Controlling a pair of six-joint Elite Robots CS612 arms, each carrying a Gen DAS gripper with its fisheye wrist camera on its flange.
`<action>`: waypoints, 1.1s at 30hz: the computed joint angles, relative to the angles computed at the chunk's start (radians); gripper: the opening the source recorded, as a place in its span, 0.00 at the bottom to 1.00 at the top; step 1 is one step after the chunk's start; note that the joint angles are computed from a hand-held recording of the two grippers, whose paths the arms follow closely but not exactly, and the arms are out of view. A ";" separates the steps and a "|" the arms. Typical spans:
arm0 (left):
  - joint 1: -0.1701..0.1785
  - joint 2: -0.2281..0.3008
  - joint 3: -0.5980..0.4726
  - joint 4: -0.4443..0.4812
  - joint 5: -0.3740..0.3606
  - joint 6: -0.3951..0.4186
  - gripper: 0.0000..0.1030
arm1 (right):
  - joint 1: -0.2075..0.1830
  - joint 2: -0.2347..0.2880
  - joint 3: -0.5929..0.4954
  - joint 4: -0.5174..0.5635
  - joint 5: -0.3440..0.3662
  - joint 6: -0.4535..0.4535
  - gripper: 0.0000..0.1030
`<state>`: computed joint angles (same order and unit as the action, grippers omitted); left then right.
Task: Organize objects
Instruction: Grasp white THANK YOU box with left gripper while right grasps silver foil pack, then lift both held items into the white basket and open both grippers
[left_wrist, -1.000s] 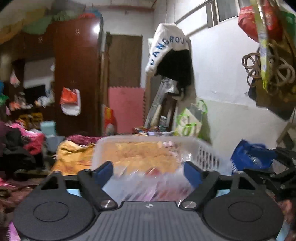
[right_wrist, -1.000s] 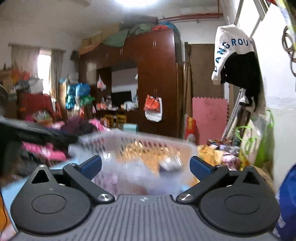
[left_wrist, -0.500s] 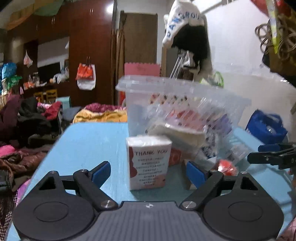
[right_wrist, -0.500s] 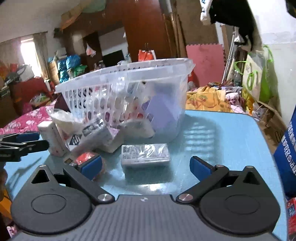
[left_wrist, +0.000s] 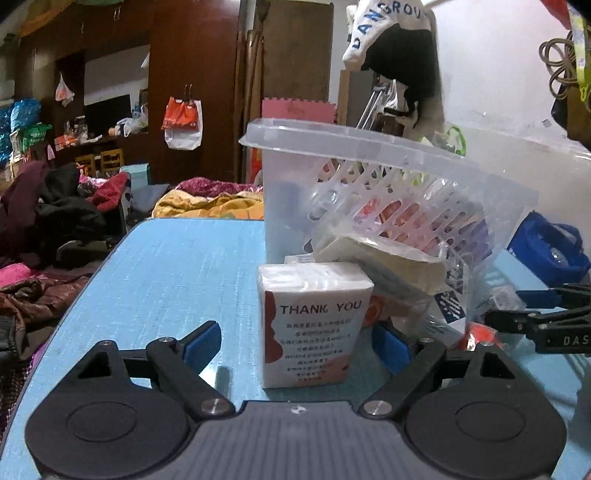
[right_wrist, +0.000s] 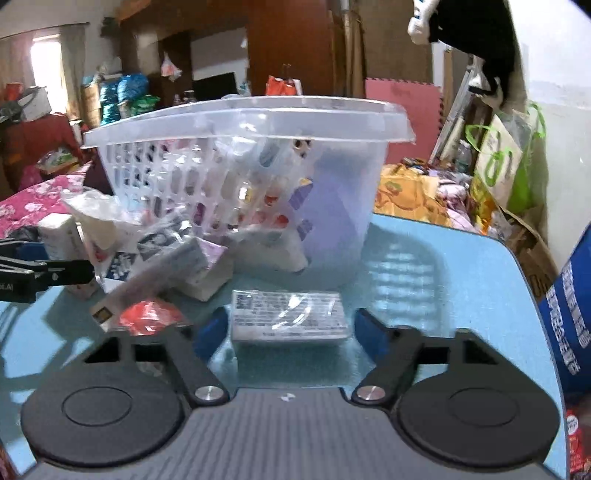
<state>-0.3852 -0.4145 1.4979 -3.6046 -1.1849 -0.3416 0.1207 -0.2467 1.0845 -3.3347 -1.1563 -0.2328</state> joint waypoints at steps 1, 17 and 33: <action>0.002 -0.001 -0.003 0.015 -0.010 -0.009 0.74 | -0.003 0.000 0.001 -0.001 0.012 0.008 0.69; -0.015 0.067 0.009 -0.411 0.026 0.070 0.56 | -0.020 0.024 0.035 -0.325 0.063 0.103 0.68; -0.018 0.075 0.009 -0.463 0.009 0.124 0.56 | -0.034 0.051 0.014 -0.462 0.133 0.169 0.68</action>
<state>-0.4027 -0.3393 1.5069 -4.0677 -1.1754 -0.2177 0.0866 -0.1954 1.0989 -3.7970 -1.0233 -0.0638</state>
